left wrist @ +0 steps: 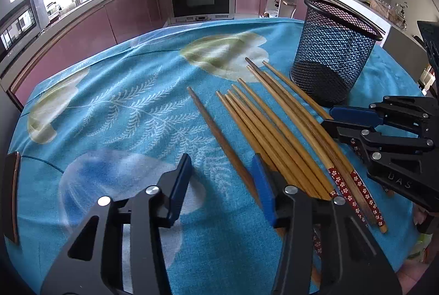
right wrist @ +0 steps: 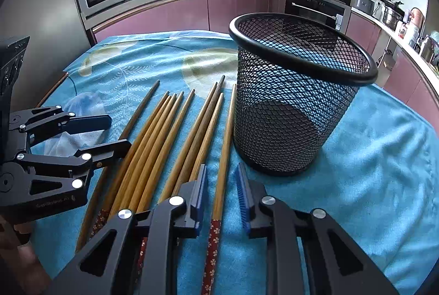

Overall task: Organize utensils
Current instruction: 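Lower the right tool onto one wooden chopstick and close it while the left tool grasps another, then lift the held chopstick upright with the right tool over the mesh cup while the left tool does likewise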

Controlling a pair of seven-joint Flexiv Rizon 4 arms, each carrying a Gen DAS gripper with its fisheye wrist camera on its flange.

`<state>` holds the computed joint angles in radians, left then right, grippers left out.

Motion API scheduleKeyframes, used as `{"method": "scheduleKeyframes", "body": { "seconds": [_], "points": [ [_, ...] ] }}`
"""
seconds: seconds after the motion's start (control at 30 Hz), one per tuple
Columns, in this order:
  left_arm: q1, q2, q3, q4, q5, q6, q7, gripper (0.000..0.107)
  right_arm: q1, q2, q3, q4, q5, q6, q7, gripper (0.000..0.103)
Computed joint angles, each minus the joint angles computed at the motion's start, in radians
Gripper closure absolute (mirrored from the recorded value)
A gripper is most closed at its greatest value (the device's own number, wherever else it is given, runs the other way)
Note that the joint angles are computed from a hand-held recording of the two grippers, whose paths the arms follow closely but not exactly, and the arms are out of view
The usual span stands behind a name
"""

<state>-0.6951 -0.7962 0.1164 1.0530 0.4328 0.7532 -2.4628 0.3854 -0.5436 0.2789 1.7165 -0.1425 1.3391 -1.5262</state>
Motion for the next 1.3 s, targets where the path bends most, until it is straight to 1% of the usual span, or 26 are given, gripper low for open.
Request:
{"method": "scheduleKeyframes", "body": {
  "seconds": [0.03,0.07,0.1,0.13,0.17,0.2,0.23,0.3,0.47,0.57,0.7,0.93,1.13,1.2,1.3],
  "points": [
    [0.000,-0.001,0.002,-0.003,-0.001,-0.003,-0.006,0.070,-0.010,-0.004,0.016,-0.008,0.010,-0.008,-0.009,0.093],
    [0.001,-0.001,0.002,-0.005,-0.003,-0.003,-0.013,0.077,-0.015,-0.006,0.024,-0.013,0.017,-0.012,-0.015,0.096],
    [0.002,-0.001,0.001,-0.004,-0.005,0.000,-0.021,0.081,-0.018,-0.007,0.030,-0.017,0.027,-0.014,-0.017,0.096],
    [0.004,0.000,0.000,-0.001,-0.008,0.005,-0.030,0.082,-0.028,-0.010,0.043,-0.021,0.041,-0.016,-0.025,0.097],
    [0.004,0.003,0.001,0.004,-0.010,0.012,-0.041,0.086,-0.030,-0.011,0.048,-0.023,0.051,-0.015,-0.026,0.097],
    [0.007,0.006,0.000,0.011,-0.012,0.022,-0.051,0.092,-0.033,-0.010,0.054,-0.023,0.062,-0.012,-0.028,0.097],
    [0.010,0.011,-0.002,0.021,-0.016,0.036,-0.060,0.093,-0.041,-0.009,0.065,-0.022,0.074,-0.010,-0.038,0.097],
    [0.009,0.018,-0.001,0.033,-0.017,0.047,-0.074,0.095,-0.048,-0.001,0.075,-0.014,0.091,0.004,-0.048,0.097],
    [0.003,0.046,0.005,0.069,-0.004,0.082,-0.098,0.098,-0.091,0.018,0.130,-0.008,0.146,0.030,-0.109,0.097],
    [-0.002,0.072,0.009,0.095,0.013,0.115,-0.111,0.099,-0.140,0.025,0.196,-0.013,0.203,0.047,-0.174,0.097],
    [0.010,0.117,-0.005,0.144,0.020,0.201,-0.104,0.099,-0.179,0.044,0.249,-0.010,0.263,0.091,-0.245,0.097],
    [-0.001,0.191,0.010,0.191,0.053,0.346,-0.115,0.099,-0.252,0.059,0.336,-0.034,0.347,0.145,-0.337,0.097],
    [-0.020,0.223,0.047,0.168,0.094,0.442,-0.151,0.099,-0.288,0.056,0.371,-0.071,0.376,0.169,-0.381,0.097],
    [-0.014,0.220,0.050,0.145,0.094,0.470,-0.154,0.100,-0.301,0.052,0.386,-0.087,0.383,0.173,-0.395,0.097],
    [-0.008,0.197,0.056,0.082,0.085,0.483,-0.137,0.100,-0.300,0.051,0.380,-0.105,0.379,0.190,-0.401,0.097]
  ]
}}
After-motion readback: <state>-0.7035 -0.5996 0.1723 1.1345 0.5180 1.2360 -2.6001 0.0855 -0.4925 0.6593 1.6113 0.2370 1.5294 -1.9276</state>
